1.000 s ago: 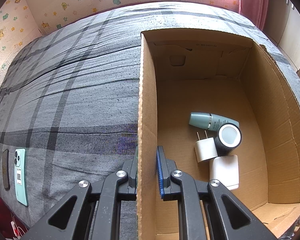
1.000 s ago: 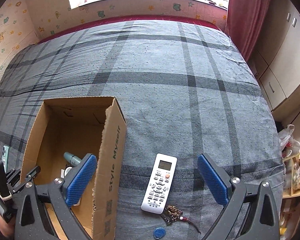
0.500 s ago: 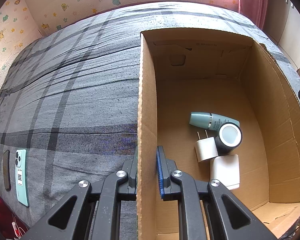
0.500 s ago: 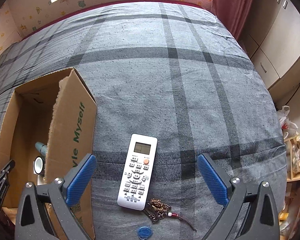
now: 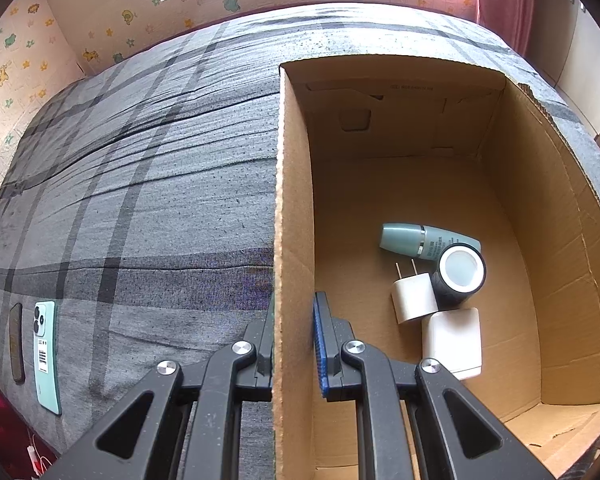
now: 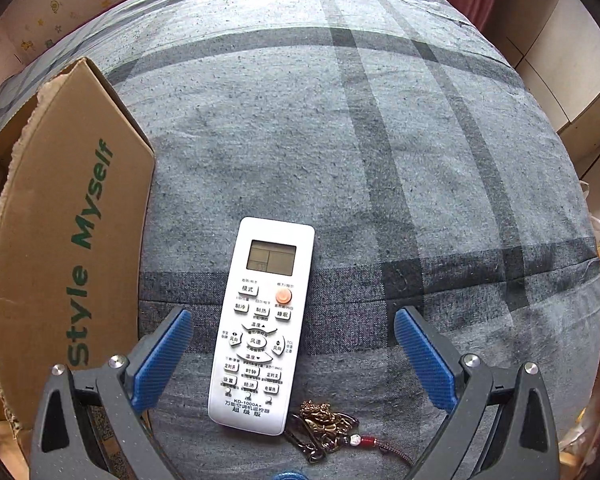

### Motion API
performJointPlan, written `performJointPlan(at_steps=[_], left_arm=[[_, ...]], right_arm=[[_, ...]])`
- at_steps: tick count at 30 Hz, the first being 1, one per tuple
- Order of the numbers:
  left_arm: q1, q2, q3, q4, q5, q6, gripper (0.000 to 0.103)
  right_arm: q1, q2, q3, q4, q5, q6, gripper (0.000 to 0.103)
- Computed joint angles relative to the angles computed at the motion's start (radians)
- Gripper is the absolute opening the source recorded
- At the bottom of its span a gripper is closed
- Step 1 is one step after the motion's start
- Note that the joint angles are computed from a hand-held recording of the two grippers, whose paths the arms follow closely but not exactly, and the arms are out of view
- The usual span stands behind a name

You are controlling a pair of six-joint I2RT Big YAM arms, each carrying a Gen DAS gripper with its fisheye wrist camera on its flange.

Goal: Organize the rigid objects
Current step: 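Move the right gripper out of the box toward the white remote, then grasp the white remote across its middle with the right gripper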

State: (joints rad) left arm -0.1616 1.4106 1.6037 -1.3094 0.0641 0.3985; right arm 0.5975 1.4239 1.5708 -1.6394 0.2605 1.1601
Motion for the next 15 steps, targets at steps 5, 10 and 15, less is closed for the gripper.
performJointPlan(at_steps=[5,10,15], left_arm=[[0.001,-0.007,-0.009,0.008,-0.001,0.002,0.015],[0.006,-0.005,-0.007,0.005,0.007,0.0,0.015],[0.005,-0.002,-0.005,0.004,0.005,0.001,0.015]], right_arm=[[0.001,0.009,-0.029,0.024,-0.009,-0.011,0.103],[0.002,0.016,-0.053,0.047,-0.022,-0.01,0.102],[0.0,0.024,-0.062,0.052,-0.027,-0.018,0.102]])
